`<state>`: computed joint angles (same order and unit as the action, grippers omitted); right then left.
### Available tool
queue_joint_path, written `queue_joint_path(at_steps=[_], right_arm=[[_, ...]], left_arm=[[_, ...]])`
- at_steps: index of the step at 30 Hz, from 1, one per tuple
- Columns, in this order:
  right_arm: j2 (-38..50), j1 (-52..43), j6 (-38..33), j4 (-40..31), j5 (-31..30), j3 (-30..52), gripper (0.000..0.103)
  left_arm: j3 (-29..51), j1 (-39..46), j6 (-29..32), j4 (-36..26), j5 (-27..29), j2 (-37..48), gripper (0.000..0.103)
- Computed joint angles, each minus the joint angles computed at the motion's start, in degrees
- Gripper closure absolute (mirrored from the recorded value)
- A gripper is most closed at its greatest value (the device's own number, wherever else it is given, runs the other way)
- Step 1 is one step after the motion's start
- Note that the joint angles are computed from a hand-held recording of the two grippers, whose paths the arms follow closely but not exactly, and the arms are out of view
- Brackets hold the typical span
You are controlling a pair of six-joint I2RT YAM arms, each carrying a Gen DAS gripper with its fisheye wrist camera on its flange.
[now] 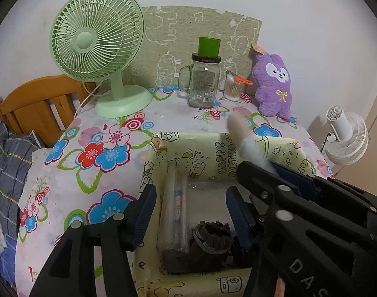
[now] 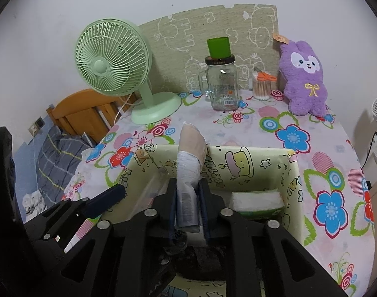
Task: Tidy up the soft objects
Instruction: 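Open left tool releasing clear bag while right tool releases white cloth in box, then lift both tools out of the box and move toward pink packet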
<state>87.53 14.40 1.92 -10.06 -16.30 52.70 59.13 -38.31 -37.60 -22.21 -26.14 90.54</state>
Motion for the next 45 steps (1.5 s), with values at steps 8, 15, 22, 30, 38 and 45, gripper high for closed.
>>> queue_joint_path(at_steps=[8,15,22,30,38,45], right_arm=[[-1.7,-0.2,0.6,0.0,1.3,-1.2,0.035],[-4.2,-0.5,0.6,-1.3,1.8,-2.0,0.034],[-10.0,-1.0,0.7,-2.9,2.3,-4.4,0.028],[-17.7,-1.8,0.6,-5.8,2.6,-7.1,0.025],[-26.8,-2.6,0.2,-8.8,4.5,-10.4,0.013],[-33.8,-4.3,-0.2,-12.5,4.2,-12.7,0.012]], left_arm=[[-1.0,-1.5,0.2,0.4,-0.5,-1.7,0.027],[-0.9,-3.5,-0.5,-1.2,-2.8,-3.2,0.021],[-0.7,-6.9,-1.6,-3.4,-5.8,-5.6,0.011],[1.1,-12.2,-4.7,-8.4,-11.8,-7.2,0.005],[1.8,-16.9,-8.2,-12.2,-15.0,-8.8,0.001],[2.5,-21.4,-11.8,-15.4,-18.0,-9.4,0.001]])
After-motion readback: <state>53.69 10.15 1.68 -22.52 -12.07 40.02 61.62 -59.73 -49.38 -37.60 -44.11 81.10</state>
